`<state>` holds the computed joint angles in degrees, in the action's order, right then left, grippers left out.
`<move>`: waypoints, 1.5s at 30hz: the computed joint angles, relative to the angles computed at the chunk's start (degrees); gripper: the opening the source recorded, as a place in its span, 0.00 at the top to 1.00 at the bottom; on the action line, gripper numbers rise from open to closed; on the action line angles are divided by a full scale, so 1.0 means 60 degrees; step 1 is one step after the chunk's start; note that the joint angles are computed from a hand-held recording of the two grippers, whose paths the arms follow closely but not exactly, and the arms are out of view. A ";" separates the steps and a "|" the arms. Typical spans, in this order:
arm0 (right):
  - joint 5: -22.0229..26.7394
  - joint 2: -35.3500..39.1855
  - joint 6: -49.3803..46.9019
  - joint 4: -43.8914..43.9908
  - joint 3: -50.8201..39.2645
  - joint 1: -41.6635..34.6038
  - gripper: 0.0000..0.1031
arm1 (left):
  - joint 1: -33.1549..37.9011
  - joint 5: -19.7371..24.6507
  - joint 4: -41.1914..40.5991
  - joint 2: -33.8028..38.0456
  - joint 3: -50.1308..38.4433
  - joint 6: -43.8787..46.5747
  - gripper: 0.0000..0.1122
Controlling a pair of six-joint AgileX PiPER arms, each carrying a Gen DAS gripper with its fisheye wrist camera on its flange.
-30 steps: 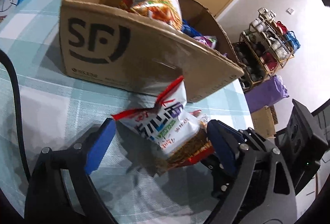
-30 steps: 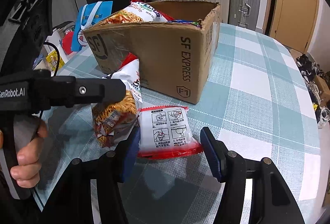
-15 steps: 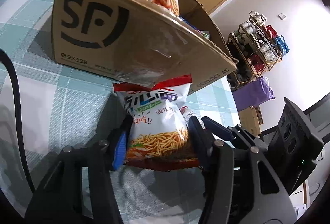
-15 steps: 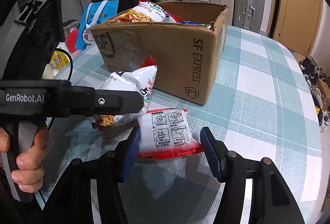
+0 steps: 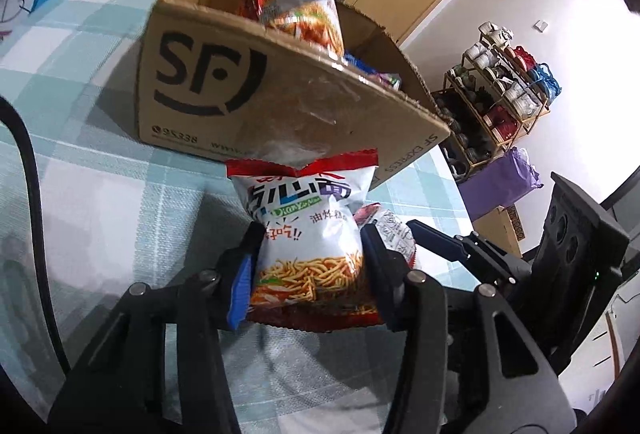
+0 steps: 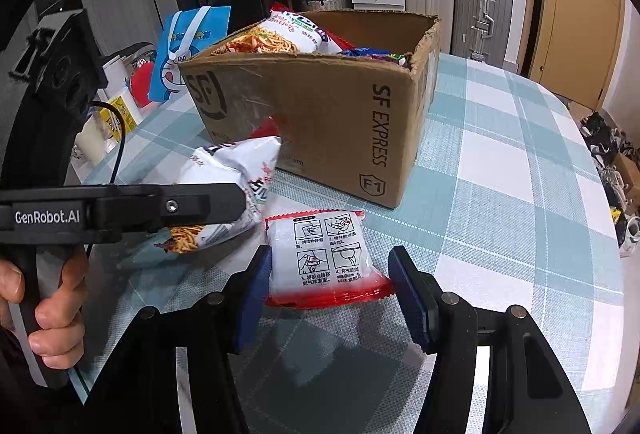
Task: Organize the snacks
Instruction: 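Grasp the white noodle-snack bag with the left gripper while the right grasps the red-edged white packet, then lift and carry the noodle bag and white packet with both grippers into the box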
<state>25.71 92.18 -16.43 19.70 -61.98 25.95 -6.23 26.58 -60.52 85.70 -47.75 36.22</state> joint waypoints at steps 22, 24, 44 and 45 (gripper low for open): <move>0.0027 -0.1647 -0.1114 0.1631 0.0168 -0.0238 0.42 | 0.2179 0.1712 0.1396 -0.3533 0.0845 -0.0334 0.59; -0.0125 -0.1780 -0.1242 0.1886 0.0205 -0.0232 0.42 | 0.2395 0.1954 0.1664 -0.3598 0.0519 -0.0527 0.59; 0.0339 -0.1977 0.2747 -0.1665 -0.1949 0.0230 0.42 | 0.3248 0.3287 0.2608 -0.3210 -0.2051 -0.1538 0.59; 0.0385 -0.1963 0.2897 -0.1793 -0.2098 0.0245 0.42 | 0.3290 0.3332 0.2600 -0.3156 -0.2180 -0.1546 0.59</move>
<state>28.01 80.41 0.95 8.95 -74.56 27.42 13.51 46.58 -44.92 66.77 -60.83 26.95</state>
